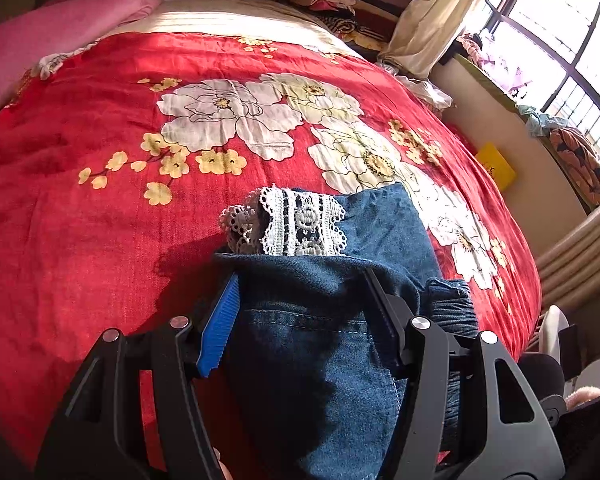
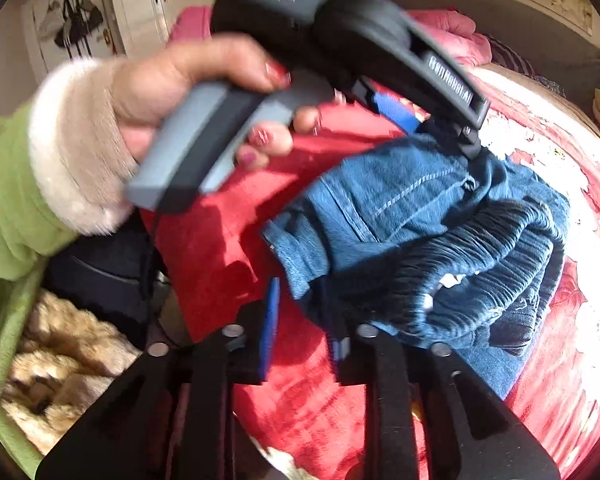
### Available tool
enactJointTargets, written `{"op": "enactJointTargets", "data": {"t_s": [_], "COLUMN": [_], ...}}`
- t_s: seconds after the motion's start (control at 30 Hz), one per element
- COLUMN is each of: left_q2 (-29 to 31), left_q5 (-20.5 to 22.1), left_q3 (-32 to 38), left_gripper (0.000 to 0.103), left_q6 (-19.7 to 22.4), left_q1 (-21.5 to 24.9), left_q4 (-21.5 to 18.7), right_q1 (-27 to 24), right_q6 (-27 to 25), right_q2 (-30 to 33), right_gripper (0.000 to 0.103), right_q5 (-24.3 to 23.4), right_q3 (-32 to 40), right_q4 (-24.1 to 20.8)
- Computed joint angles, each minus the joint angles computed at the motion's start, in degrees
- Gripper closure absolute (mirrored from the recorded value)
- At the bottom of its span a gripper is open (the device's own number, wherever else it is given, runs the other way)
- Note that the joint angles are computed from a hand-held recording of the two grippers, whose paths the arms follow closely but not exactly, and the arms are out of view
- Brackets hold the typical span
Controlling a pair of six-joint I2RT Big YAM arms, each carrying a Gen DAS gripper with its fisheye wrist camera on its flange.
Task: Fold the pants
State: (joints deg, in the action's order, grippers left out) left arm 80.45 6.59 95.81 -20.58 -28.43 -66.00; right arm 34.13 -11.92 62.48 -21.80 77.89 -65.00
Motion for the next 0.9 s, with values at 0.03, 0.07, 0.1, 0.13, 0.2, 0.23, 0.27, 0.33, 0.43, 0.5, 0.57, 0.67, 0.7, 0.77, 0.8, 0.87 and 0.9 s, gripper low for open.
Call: {"op": "enactJointTargets", "data": {"t_s": [0.03,0.07,0.1,0.13,0.2,0.23,0.27,0.33,0.43,0.5,0.57,0.67,0.7,0.77,0.8,0.87,0.9], "left_q2": [-0.1,-0.2,-0.3,-0.4,-0.5,-0.7,-0.9,-1.2,-1.6,-2.0,-2.5,-3.3,-3.7,-4.5,-4.9,-6.0,-6.7], "left_q5": [-0.1,-0.2,-0.3,-0.5,-1.0,-1.2,-1.5,-2.1,-3.3,-4.4,-5.5,-7.0,-7.4,-8.2,-8.5,-9.4,-9.8], "left_q3": [0.0,0.1,0.1,0.2,0.4,0.5,0.5,0.7,0.9,1.0,0.9,0.6,0.3,-0.4,-0.8,-2.0,-2.7], "left_gripper": [0.052,0.052,0.052,0.052,0.052,0.050,0.049,0.049,0.047,0.045,0.042,0.040,0.039,0.035,0.034,0.032,0.031], "left_q6": [0.0,0.0,0.1,0.2,0.4,0.5,0.5,0.8,1.2,1.7,2.1,2.3,2.4,2.3,2.2,2.0,1.8], "left_q1": [-0.1,-0.1,-0.2,-0.3,-0.4,-0.6,-0.7,-1.0,-1.5,-1.9,-2.2,-2.9,-3.1,-3.4,-3.5,-3.8,-3.9], "left_q4": [0.0,0.0,0.0,0.0,0.0,0.1,0.2,0.2,0.2,0.2,0.3,0.4,0.5,0.7,0.7,1.1,1.4], "right_q1": [-0.6,-1.1,-1.6,-2.0,-2.7,-3.1,-3.6,-5.1,-6.5,-7.9,-9.0,-12.1,-12.9,-14.3,-14.9,-16.3,-16.9], "right_q6": [0.6,1.2,1.6,2.1,3.0,3.4,3.6,3.7,4.7,6.2,8.9,14.4,16.1,18.9,20.0,22.6,24.0], "right_q2": [-0.5,-1.0,-1.4,-1.8,-2.5,-2.8,-3.2,-3.8,-4.5,-5.0,-5.7,-6.5,-6.8,-7.0,-6.9,-6.5,-6.4], "right_gripper": [0.074,0.073,0.072,0.071,0.070,0.066,0.062,0.052,0.050,0.042,0.032,0.029,0.027,0.026,0.025,0.025,0.024], "right_q5": [-1.4,-2.8,-3.9,-4.8,-6.3,-7.1,-8.0,-10.0,-11.5,-11.9,-10.8,-11.4,-10.7,-8.8,-7.6,-6.7,-6.1], "right_q3": [-0.1,-0.2,-0.4,-0.5,-0.8,-0.9,-1.0,-0.5,-0.5,-0.8,-2.2,-3.3,-3.6,-3.9,-3.9,-4.2,-4.3], "right_q4": [0.9,1.8,2.4,3.0,4.2,4.8,5.1,5.0,5.8,7.3,10.2,13.6,14.6,15.9,16.0,16.3,16.2]}}
